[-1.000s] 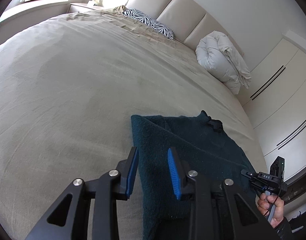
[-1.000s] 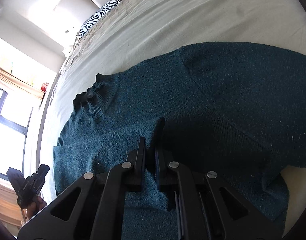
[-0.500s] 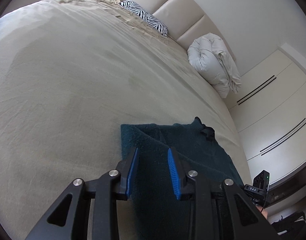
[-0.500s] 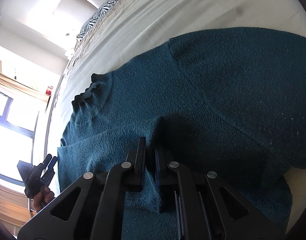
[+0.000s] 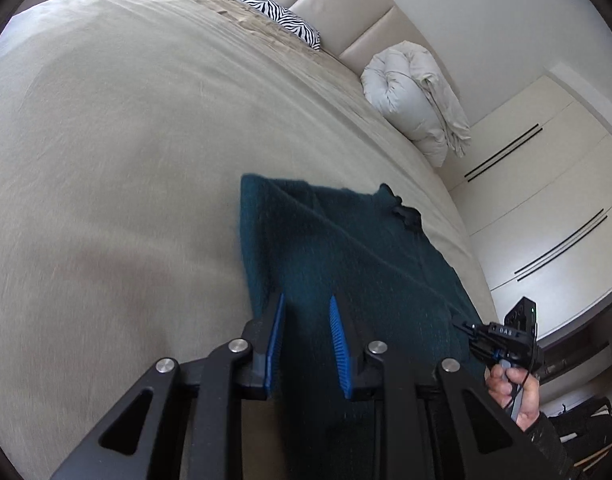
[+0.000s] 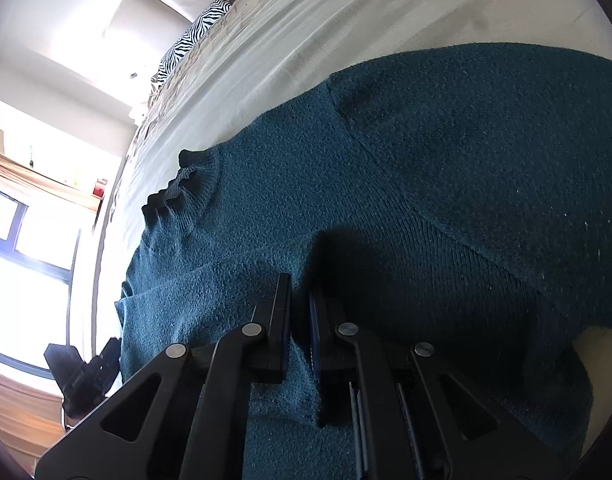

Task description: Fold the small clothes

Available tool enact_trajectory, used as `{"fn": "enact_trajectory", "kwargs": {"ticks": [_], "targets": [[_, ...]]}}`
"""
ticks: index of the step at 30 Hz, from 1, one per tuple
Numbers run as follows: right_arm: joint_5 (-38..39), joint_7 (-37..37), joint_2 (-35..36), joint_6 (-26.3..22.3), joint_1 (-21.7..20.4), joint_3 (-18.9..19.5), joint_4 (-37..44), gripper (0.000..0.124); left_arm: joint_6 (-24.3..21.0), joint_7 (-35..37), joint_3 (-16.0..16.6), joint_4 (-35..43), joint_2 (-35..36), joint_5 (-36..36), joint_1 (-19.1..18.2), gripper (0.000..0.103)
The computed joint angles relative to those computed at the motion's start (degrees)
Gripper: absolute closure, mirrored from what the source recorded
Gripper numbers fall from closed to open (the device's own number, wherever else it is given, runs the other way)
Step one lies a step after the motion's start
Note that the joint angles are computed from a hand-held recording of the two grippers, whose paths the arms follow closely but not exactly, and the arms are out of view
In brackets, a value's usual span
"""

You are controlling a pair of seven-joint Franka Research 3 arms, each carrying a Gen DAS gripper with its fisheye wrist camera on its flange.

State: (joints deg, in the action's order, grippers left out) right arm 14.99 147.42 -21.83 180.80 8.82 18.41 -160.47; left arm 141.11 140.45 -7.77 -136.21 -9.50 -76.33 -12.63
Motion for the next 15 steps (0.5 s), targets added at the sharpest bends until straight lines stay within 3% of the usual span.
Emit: {"fn": "enact_trajectory", "kwargs": {"ticks": [10,15], "targets": [[0.1,0.9,-0.7,0.3,-0.7,1.1,-0.7,0.117,-0.7,-0.3,0.7,-6.3,-6.3,3.9,-1.1,0.075],[-2.4,2.0,-1.6,-3.2,-3.1,2.9,0.4,0.117,0.6,-0.2,1.4,-8.3,-8.5,5.8,-3.0,0.075]]}}
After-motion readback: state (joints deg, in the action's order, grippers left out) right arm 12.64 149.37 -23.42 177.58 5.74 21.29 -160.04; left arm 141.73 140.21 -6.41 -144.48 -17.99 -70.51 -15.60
